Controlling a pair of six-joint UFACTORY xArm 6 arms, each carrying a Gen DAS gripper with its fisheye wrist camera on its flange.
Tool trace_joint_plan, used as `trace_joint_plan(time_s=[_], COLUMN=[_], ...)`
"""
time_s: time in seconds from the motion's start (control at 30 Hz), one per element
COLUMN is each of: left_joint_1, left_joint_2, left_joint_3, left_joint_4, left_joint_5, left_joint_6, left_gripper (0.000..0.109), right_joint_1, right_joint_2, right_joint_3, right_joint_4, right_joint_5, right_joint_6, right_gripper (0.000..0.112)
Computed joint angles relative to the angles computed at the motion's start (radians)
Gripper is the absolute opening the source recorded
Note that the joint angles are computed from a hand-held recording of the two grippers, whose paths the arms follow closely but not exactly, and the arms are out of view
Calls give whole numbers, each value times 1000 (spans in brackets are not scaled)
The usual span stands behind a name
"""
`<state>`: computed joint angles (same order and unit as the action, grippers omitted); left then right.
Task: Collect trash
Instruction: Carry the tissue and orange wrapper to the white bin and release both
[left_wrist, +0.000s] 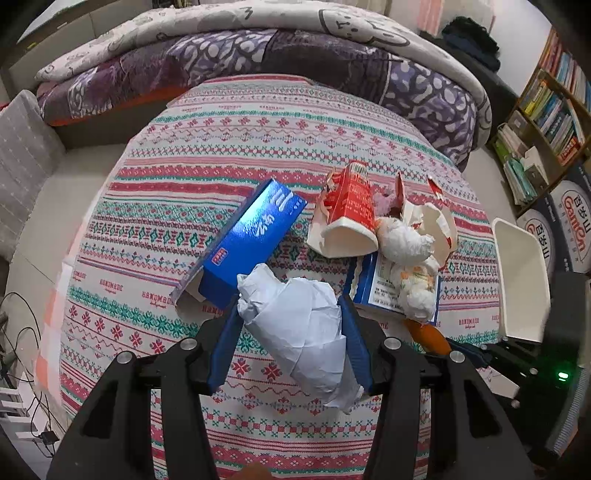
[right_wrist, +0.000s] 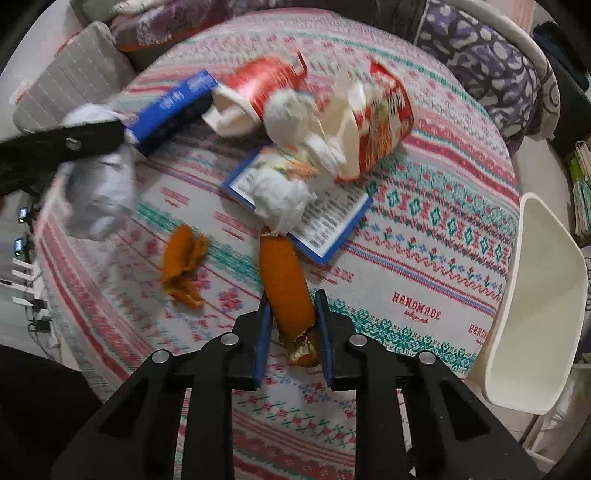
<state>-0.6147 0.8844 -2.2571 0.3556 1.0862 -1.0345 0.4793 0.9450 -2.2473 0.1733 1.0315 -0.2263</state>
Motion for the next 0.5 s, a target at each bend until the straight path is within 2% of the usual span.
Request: trace_joint_plan(time_s=[0.1, 0.17, 0.33, 0.5], left_joint_1=[-2, -5, -24, -45], left_joint_2=[-8, -9, 17, 52], left_joint_3=[7, 4, -59, -139], left_joint_4=[26, 49, 148, 250], left_joint_5=[-8, -6, 30, 74], left_joint_6=[-19, -35, -86, -131], left_gripper=[52, 52, 52, 52], right_joint_1=[-6, -11, -11, -10], right_joint_2=[-43, -80, -165, -212], right_joint_3=[39, 87, 221, 312], right_joint_4=[48, 79, 147, 145], right_joint_5=[-46, -112, -308, -513], right_joint_6=[-18, -25, -30, -3], right_gripper=[21, 21, 21, 22])
